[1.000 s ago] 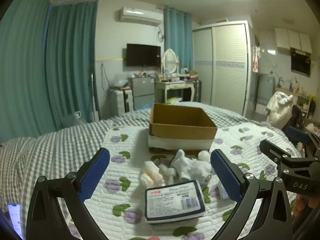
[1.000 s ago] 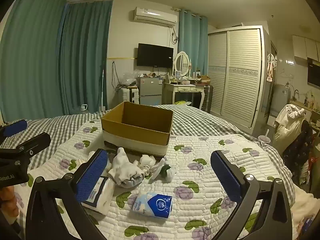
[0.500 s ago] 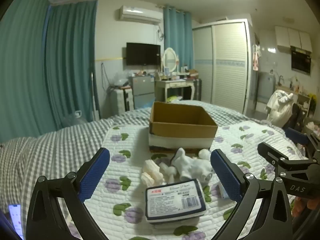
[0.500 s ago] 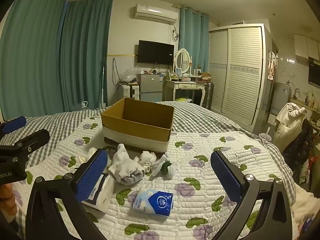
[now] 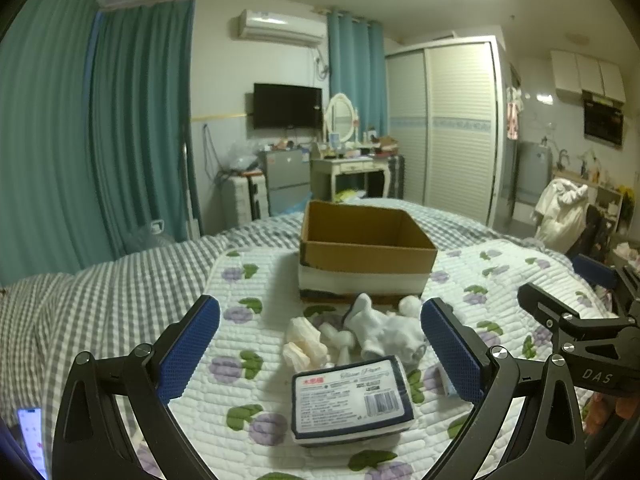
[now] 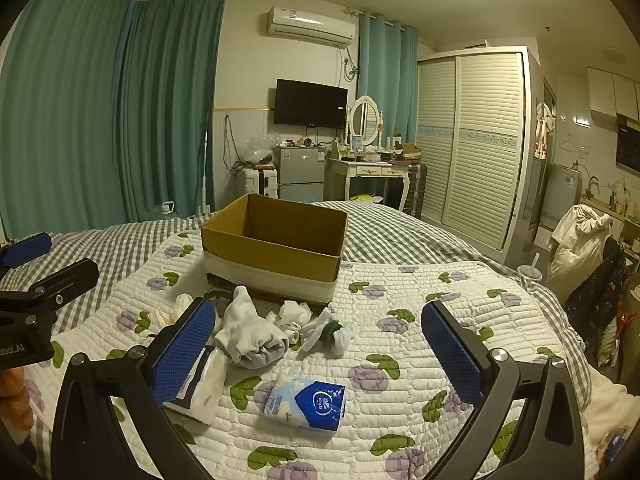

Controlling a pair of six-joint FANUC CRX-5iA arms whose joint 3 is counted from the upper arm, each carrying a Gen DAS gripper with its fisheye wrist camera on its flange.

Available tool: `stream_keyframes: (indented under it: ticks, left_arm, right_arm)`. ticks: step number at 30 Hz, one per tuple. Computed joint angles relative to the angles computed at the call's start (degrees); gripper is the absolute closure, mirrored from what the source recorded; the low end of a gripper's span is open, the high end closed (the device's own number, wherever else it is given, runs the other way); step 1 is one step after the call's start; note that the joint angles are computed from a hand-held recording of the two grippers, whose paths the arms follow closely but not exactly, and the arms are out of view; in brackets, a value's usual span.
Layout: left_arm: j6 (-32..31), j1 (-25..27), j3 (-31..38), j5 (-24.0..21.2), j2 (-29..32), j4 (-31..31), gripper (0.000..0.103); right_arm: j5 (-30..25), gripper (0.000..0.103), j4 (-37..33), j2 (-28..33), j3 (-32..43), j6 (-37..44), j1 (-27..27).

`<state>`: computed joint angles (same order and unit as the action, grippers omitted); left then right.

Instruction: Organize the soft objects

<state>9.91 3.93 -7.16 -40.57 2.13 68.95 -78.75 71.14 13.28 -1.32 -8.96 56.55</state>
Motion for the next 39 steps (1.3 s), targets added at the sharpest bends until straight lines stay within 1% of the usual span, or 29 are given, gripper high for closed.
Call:
stream_keyframes:
  ticks: [39]
  left_arm:
    - [-0.5,0.5,-0.6,-0.3,0.0,-0.5,0.0]
  right_arm:
    - [0.0,0.0,-0.3,0.0,0.1,0.2,0.0]
